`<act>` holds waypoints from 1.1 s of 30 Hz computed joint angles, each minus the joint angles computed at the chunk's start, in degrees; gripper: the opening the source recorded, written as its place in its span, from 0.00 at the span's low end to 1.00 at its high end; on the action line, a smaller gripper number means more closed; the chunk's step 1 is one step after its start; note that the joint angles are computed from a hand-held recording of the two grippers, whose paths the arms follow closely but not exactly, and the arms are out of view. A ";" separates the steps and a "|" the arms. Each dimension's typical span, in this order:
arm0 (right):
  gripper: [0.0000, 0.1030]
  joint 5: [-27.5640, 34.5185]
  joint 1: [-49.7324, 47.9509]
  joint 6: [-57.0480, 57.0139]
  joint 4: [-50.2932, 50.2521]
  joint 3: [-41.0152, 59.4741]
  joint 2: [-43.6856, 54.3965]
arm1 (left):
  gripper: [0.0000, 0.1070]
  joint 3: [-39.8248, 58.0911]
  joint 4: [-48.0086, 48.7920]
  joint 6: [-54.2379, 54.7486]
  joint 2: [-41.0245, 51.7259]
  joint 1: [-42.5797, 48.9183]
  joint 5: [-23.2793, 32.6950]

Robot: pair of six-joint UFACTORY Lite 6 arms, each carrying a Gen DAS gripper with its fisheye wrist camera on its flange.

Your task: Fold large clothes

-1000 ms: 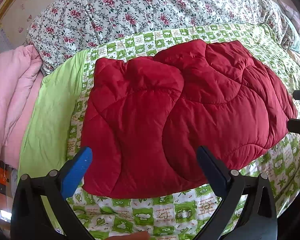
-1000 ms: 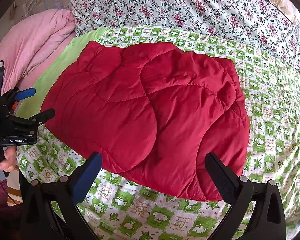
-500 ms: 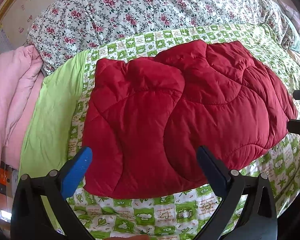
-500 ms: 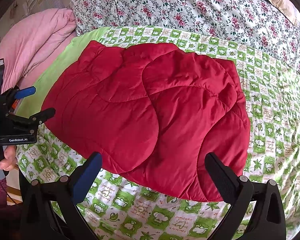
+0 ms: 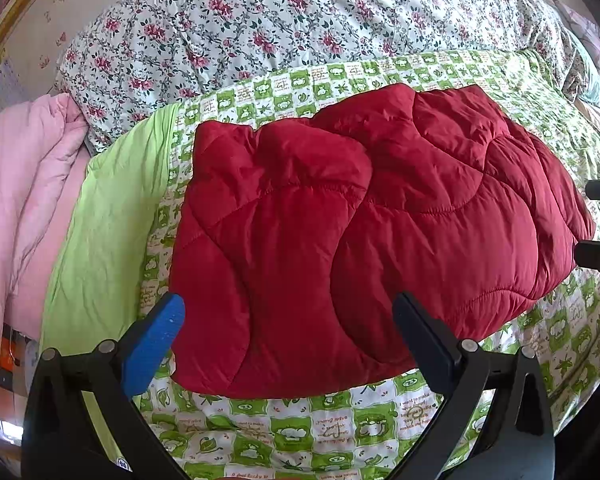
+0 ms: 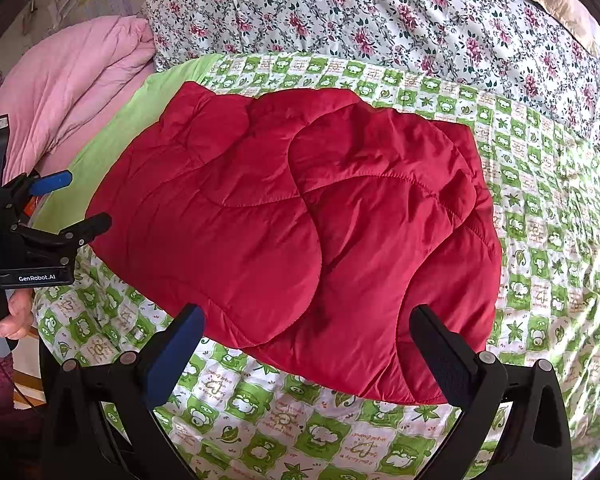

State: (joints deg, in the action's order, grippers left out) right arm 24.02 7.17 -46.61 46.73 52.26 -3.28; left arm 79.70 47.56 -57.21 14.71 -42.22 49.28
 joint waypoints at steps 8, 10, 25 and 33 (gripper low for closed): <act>1.00 0.28 -0.06 0.55 -0.60 0.42 -0.15 | 0.96 0.48 0.23 -0.04 0.07 -0.13 0.49; 1.00 0.25 0.02 0.84 -0.84 0.44 -0.18 | 0.96 0.52 0.32 -0.11 0.10 -0.18 0.59; 1.00 0.74 -0.21 1.70 -2.11 1.66 0.01 | 0.96 1.67 0.36 0.46 0.50 -0.49 1.15; 1.00 0.78 -0.13 1.41 -2.02 1.69 0.04 | 0.96 1.46 0.82 0.01 0.44 -0.54 1.11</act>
